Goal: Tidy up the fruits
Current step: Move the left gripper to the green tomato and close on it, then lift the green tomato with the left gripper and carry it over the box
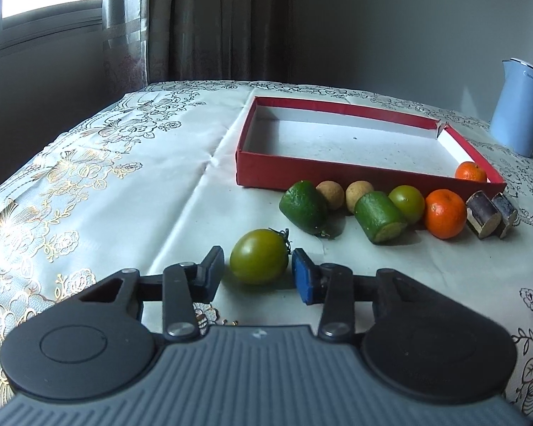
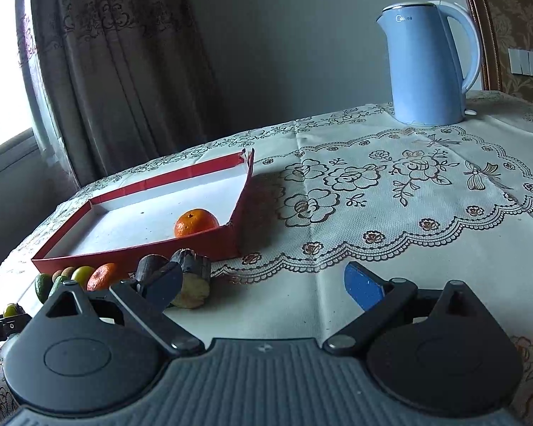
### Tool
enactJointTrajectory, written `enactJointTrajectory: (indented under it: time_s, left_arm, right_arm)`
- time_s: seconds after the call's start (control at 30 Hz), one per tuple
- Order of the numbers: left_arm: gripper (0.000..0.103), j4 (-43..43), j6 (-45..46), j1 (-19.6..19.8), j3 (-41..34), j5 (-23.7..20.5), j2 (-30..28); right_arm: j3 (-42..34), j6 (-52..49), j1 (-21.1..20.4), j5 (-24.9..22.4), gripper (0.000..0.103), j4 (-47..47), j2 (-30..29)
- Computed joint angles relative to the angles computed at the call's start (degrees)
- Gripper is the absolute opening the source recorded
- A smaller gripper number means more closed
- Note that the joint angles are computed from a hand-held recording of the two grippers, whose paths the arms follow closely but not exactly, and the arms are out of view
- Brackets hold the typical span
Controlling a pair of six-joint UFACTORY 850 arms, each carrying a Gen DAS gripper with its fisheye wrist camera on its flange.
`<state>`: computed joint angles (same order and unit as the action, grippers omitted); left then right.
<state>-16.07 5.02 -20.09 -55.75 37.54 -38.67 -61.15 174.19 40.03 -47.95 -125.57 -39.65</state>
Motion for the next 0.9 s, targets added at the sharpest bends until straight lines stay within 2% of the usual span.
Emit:
enactJointTrajectory:
  time_s: [0.1, 0.27, 0.37, 0.5, 0.63, 0.8, 0.9]
  left_arm:
    - [0.031, -0.7, 1.2, -0.3, -0.1, 0.3, 0.0]
    - [0.030, -1.6, 2.2, -0.6, 0.0, 0.7, 0.0]
    - [0.030, -2.3, 3.0, -0.8, 0.0, 0.9, -0.1]
    - [0.030, -2.2, 2.7, -0.9, 0.2, 1.2, 0.0]
    - [0.031, -2.2, 2.6, -0.9, 0.2, 1.2, 0.0]
    - [0.031, -1.7, 1.7, -0.8, 0.4, 1.5, 0.0]
    - [0.031, -1.9, 1.9, -0.8, 0.4, 1.6, 0.0]
  right_arm:
    - [-0.1, -0.3, 0.0, 0.1, 0.098, 0.2, 0.0]
    - [-0.6, -2.0, 0.0, 1.0, 0.098, 1.8, -0.1]
    - [-1.6, -4.9, -0.2, 3.1, 0.098, 3.8, -0.3]
    - [-4.0, -11.3, -0.6, 7.2, 0.098, 9.0, -1.0]
    - [-5.9, -18.4, -0.3, 8.5, 0.100, 14.3, -1.8]
    - [-10.3, -34.2, 0.5, 8.6, 0.101, 25.7, -3.9]
    - [-10.5, -34.7, 0.6, 8.5, 0.103, 26.7, -4.0]
